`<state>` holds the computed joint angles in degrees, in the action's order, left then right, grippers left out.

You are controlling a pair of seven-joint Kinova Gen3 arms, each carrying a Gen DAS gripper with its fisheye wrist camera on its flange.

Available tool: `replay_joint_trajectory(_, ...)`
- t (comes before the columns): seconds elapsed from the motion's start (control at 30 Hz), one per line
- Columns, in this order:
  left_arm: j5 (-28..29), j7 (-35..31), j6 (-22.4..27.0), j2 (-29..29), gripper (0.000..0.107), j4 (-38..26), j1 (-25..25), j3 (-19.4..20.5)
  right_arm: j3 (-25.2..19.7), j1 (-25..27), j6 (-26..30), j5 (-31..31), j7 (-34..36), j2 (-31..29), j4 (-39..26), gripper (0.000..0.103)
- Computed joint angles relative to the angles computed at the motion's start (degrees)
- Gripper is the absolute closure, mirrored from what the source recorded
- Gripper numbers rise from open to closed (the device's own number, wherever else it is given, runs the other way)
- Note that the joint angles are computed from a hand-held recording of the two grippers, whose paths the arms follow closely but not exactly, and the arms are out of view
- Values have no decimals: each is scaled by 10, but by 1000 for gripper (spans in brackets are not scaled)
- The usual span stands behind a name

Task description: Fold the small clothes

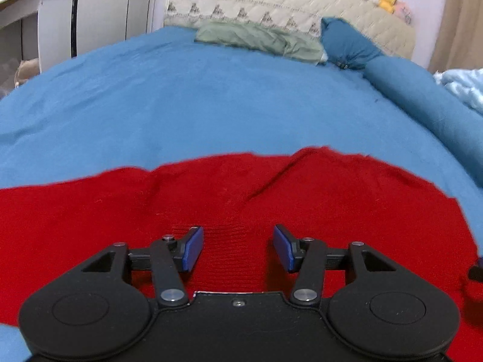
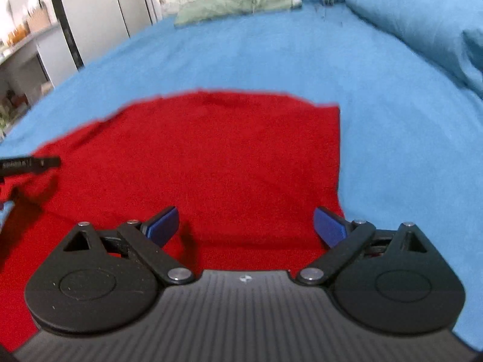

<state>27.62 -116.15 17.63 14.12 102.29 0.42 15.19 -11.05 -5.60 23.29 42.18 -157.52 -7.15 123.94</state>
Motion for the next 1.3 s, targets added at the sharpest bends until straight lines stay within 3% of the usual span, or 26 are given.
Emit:
replay_joint_trajectory(0.03,15,-23,-10,-15,37,16,-22,27,-16,20,-16,23,-14,-3,3,0)
replay_joint_trajectory(0.13,48,-87,-10,-39,32,45,-57,66,-30,50,-35,80,-51,25,-11,0)
replay_joint_trajectory(0.27,37,-83,13,-40,32,50,7,-5,54,15,-75,55,-17,98,-55,0)
replay_joint_trajectory(0.37,56,-103,13,-34,32,55,-4,-1,95,-1,-61,43,-15,138,-88,0)
replay_joint_trajectory(0.5,38,-87,12,-37,32,54,18,-19,78,39,-55,-42,57,153,-119,0)
replay_joint_trajectory(0.63,-3,-24,28,-56,32,43,29,-31,103,-8,-31,-65,97,107,-116,0)
replay_joint_trajectory(0.73,-56,45,36,-95,32,40,71,-80,87,-31,22,-91,141,63,-133,0)
replay_joint_trajectory(0.83,-81,86,62,-142,29,36,59,-93,56,-46,86,-113,153,28,-163,0)
replay_joint_trajectory(0.87,-92,100,73,-157,25,33,56,-100,45,-49,101,-119,155,19,-173,0)
replay_joint_trajectory(0.9,-96,105,85,-170,12,30,47,-104,30,-53,122,-116,147,14,-185,0)
replay_joint_trajectory(0.93,-91,100,96,-185,5,28,45,-119,17,-59,138,-114,145,10,-197,0)
replay_joint_trajectory(1.0,-63,74,101,-212,5,34,50,-160,-7,-74,165,-105,137,15,-221,0)
replay_joint_trajectory(1.13,-61,71,143,-232,5,14,14,-195,-29,-118,191,-115,130,35,-262,0)
replay_joint_trajectory(1.3,-64,77,160,-209,5,-1,-39,-232,-41,-187,198,-68,65,91,-300,0)
